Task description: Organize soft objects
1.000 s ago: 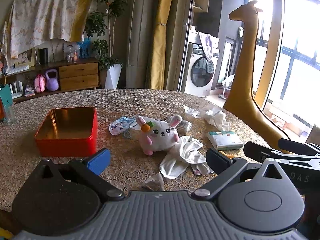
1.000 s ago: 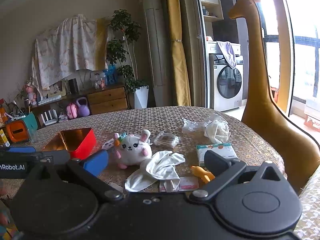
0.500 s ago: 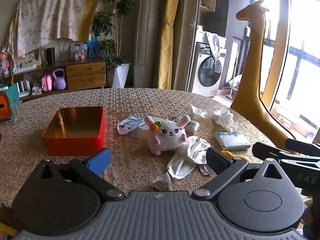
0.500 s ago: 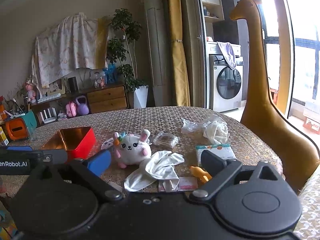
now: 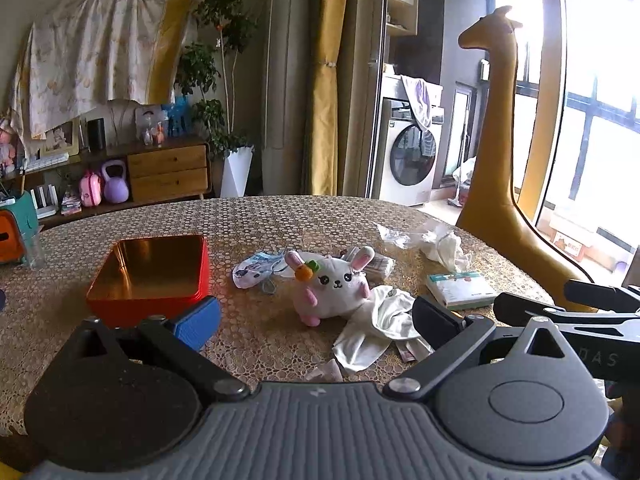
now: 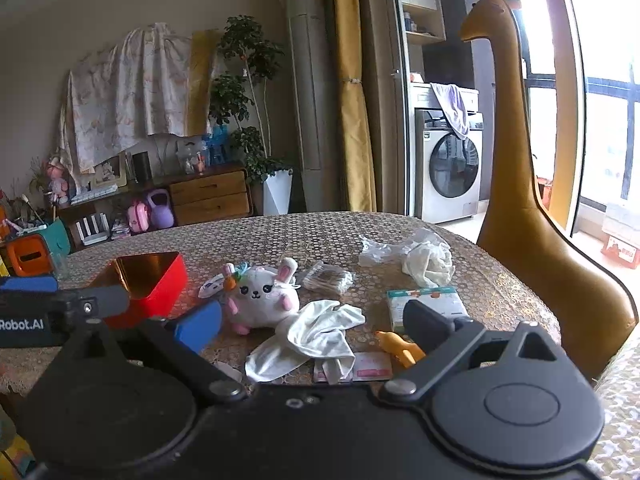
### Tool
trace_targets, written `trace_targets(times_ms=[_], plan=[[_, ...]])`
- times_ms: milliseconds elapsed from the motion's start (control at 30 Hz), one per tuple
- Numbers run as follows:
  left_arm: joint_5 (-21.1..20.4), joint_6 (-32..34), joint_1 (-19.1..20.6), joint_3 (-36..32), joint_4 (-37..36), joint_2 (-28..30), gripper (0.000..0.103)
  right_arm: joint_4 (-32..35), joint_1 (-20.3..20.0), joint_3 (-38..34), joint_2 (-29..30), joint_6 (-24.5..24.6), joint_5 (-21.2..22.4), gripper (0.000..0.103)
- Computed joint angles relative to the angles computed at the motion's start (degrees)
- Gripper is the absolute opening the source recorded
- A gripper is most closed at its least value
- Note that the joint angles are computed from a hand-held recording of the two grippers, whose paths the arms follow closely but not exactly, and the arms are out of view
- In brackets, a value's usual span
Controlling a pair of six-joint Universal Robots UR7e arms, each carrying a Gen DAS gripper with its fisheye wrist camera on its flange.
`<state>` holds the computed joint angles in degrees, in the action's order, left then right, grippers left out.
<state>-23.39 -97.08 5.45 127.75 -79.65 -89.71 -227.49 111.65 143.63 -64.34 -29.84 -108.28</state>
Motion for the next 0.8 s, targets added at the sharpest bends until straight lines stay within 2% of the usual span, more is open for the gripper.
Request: trace_targets(times_ms=[167, 300, 500, 800], plan=[[0.1, -1.6, -0.8, 0.1, 1.3, -0.4, 0.103, -0.4, 0.4, 0.1, 0.3, 0.0, -0.2, 0.098], [0.1, -1.0, -1.4, 0.3, 1.2, -0.4, 0.103, -1.6, 0.6, 0.4, 0.5, 0.0, -0.2, 0.103], [-1.7, 5.7, -1.7, 2.3, -6.7, -2.3, 0.103, -1.8, 0.9, 0.7, 0.1, 1.4, -0.8, 0.103], [-2.8, 7.3, -2.3, 3.3, -8.4, -3.2, 0.103, -4.2, 3.5, 0.1, 2.1, 0.2, -5.5, 0.103]])
